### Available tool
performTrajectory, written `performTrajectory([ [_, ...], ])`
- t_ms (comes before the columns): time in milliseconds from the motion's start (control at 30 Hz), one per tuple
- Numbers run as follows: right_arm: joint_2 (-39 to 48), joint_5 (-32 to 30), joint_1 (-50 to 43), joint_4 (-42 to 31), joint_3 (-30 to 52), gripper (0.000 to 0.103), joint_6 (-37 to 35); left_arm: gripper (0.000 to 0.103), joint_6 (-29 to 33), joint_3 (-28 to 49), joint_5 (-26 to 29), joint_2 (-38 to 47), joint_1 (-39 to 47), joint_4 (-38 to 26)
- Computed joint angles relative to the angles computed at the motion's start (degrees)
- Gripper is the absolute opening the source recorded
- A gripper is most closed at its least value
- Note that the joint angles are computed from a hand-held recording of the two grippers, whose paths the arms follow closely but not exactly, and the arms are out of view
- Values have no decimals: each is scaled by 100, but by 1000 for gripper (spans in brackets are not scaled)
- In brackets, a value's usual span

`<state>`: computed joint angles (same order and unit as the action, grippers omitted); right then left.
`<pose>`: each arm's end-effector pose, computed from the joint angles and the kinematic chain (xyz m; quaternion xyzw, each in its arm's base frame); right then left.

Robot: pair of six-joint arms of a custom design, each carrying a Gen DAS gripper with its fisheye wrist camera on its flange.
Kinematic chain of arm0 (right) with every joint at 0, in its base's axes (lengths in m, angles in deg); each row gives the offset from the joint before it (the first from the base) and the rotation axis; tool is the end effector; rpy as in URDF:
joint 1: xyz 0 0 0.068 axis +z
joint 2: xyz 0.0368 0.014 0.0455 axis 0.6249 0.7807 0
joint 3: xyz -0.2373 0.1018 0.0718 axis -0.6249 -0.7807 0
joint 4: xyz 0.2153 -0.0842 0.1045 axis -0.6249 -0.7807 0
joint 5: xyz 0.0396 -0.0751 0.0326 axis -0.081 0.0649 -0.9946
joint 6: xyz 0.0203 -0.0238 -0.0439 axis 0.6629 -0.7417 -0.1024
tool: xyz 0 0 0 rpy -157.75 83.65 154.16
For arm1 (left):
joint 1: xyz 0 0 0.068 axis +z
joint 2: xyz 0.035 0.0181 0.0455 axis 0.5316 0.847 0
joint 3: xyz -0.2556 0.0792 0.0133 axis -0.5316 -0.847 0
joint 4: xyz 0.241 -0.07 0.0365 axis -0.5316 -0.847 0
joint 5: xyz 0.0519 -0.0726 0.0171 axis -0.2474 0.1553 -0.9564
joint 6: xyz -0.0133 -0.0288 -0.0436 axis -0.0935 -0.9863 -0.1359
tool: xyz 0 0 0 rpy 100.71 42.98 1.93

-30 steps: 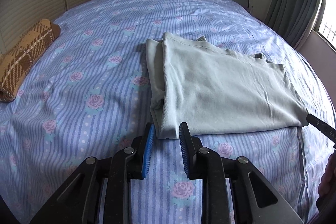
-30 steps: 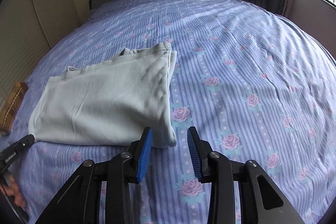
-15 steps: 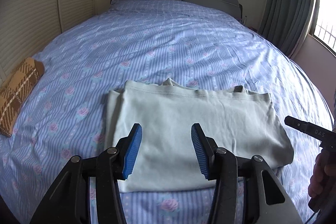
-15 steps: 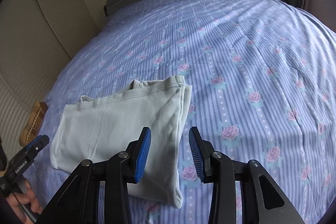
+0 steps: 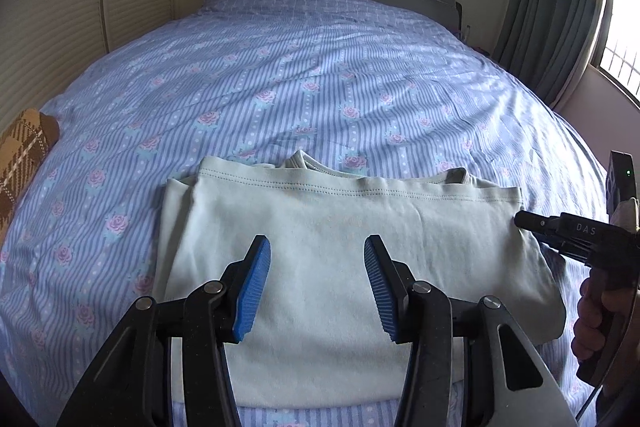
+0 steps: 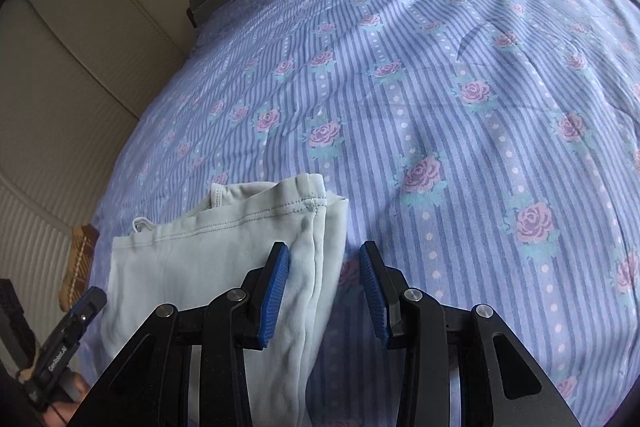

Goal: Fold small clothes

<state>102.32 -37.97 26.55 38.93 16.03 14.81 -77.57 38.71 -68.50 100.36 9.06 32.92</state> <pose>0.3211 -0.0516 0.0434 0.1276 0.9144 0.2368 0.3024 0.2800 -0.1148 0.0921 0.0371 0.9243 -0.0781 0.3716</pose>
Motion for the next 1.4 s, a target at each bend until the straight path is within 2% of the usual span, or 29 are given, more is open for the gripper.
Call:
performTrajectory([
  [67, 219, -365, -119, 240, 87, 37, 119, 48, 5, 17, 19, 50, -24, 8],
  [133, 413, -606, -187, 296, 234, 26, 161, 48, -8, 25, 25, 63, -54, -2],
  [167, 464, -693, -206, 269, 276, 15, 172, 48, -9, 19, 30, 49, -63, -11],
  [200, 477, -750, -213, 284, 284, 11, 202, 48, -7, -4, 32, 8, -66, -23],
  [367, -234, -343, 4, 586, -361, 9, 172, 48, 15, -209, 124, -394, 90, -77],
  [467, -822, -177, 193, 477, -625, 9, 263, 48, 87, -395, 208, -764, 274, -164],
  [700, -2093, 500, 1236, -561, -565, 9, 569, 48, 349, -875, 712, -1730, 1158, -459],
  [833, -2271, 1074, 2198, -1030, -179, 9, 861, 48, 607, -1084, 1197, -2203, 1869, -651],
  [967, -1910, 1528, 3061, -1454, 527, 9, 1054, 48, 934, -1228, 1742, -2479, 2656, -779],
  [1133, -730, 1827, 3864, -1999, 1843, 9, 1335, 49, 1339, -1227, 2447, -2335, 3670, -825],
  [1267, 131, 1902, 4162, -2374, 2777, 9, 1608, 49, 1575, -1251, 2838, -2048, 4215, -691],
  [1400, 566, 1948, 4343, -2474, 3275, 9, 1758, 49, 1724, -1262, 3135, -1760, 4566, -544],
])
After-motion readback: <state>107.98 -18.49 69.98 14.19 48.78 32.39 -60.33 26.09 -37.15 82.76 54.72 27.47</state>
